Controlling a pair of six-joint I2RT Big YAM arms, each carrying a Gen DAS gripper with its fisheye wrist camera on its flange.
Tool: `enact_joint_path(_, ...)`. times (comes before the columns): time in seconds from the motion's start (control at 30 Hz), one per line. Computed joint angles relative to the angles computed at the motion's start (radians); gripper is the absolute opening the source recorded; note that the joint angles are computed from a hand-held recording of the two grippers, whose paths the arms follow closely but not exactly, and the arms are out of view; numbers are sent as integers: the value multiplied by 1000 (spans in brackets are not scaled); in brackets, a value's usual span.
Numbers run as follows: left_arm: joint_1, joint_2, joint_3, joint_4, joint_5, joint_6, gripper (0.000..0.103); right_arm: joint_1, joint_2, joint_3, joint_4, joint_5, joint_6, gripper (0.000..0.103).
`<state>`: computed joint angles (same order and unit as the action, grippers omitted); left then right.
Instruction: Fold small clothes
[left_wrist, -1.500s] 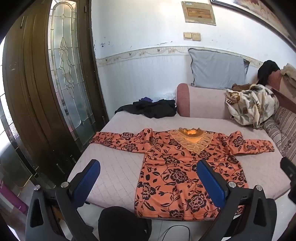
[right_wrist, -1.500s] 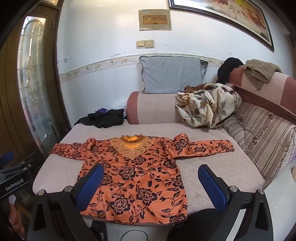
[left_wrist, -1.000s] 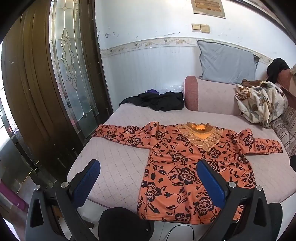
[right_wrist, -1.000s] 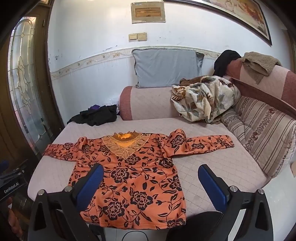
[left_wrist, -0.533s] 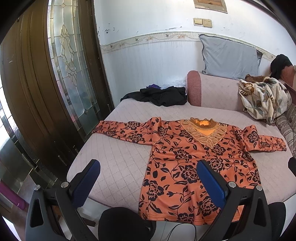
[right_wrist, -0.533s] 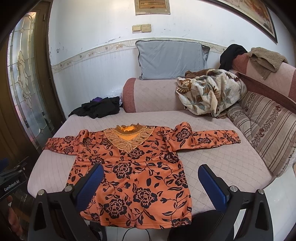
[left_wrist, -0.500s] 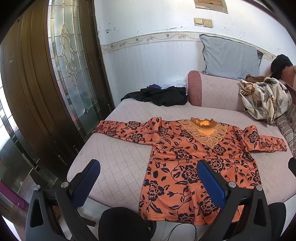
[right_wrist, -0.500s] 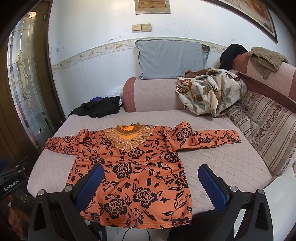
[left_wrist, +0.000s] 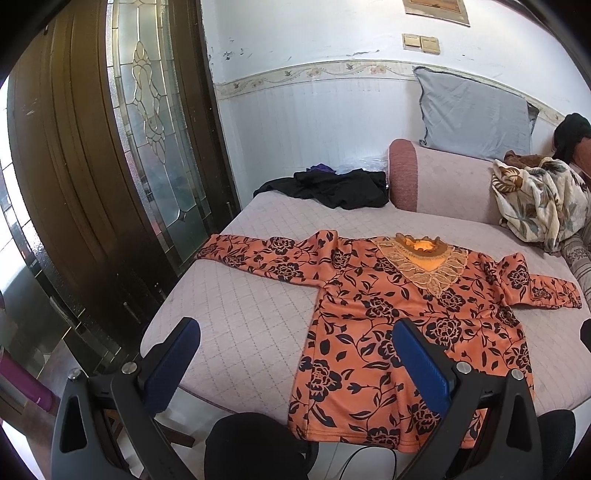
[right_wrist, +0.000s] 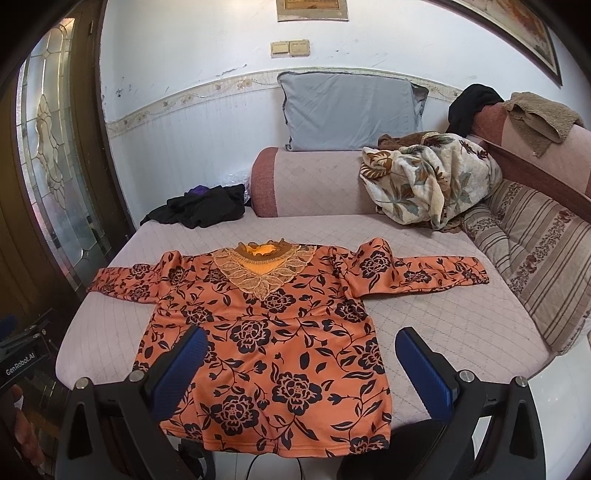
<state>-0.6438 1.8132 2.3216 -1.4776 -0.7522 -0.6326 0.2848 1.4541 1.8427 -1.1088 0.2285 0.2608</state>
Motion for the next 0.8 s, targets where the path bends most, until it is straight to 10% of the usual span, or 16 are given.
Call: enact_joint_path(0.8, 28, -4, -34, -3, 13, -19, 103, 16, 30, 21, -16, -4, -6, 103)
